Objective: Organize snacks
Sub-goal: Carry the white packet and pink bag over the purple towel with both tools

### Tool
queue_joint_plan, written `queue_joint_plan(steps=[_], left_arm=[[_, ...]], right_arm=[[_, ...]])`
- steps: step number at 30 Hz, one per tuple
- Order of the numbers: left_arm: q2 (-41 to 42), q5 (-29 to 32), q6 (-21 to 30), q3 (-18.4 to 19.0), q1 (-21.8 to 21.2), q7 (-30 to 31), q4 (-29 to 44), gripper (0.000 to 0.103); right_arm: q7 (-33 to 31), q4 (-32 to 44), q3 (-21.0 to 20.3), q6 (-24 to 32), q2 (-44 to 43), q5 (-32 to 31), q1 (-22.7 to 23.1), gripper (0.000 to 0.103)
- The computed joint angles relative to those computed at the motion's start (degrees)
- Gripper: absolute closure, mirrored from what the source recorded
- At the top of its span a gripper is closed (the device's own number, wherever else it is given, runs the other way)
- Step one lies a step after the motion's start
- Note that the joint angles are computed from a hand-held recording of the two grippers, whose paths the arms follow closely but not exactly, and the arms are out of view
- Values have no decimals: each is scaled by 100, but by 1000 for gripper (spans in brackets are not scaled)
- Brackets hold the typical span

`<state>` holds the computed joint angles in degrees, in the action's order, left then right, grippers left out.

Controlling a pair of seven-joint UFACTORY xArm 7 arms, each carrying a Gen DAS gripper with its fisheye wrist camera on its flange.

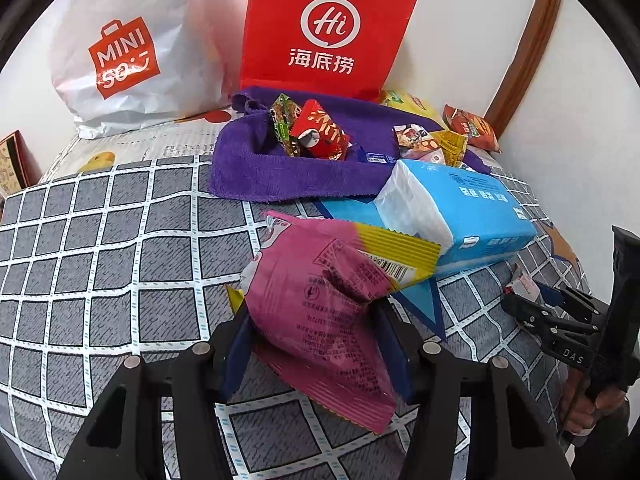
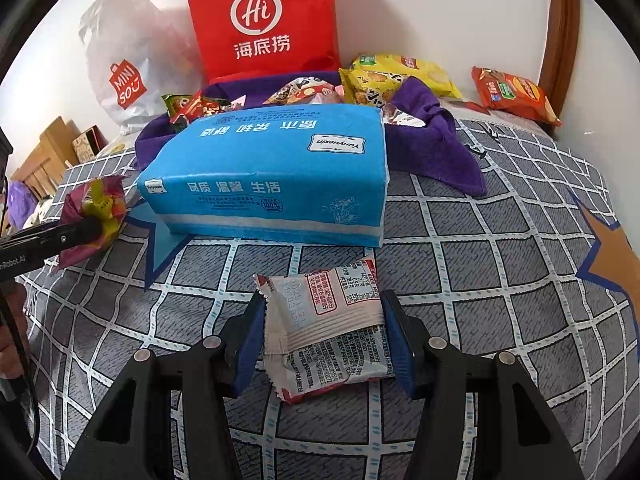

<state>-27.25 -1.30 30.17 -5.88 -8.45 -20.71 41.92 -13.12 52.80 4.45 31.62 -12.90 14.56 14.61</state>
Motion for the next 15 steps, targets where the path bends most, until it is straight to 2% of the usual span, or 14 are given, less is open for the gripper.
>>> queue_joint_plan(steps=[5, 9, 15], left_arm=[[-45, -83, -32, 43, -79, 87, -3, 50], [-147, -193, 48, 87, -133, 141, 25, 50], [-395, -192, 207, -33, -196, 127, 156, 50]], right_arm=[[177, -41, 14, -71, -57, -80, -49, 48], [140, -62, -95, -7, -199, 158, -11, 49], [319, -69, -37, -118, -545, -67, -47, 49]])
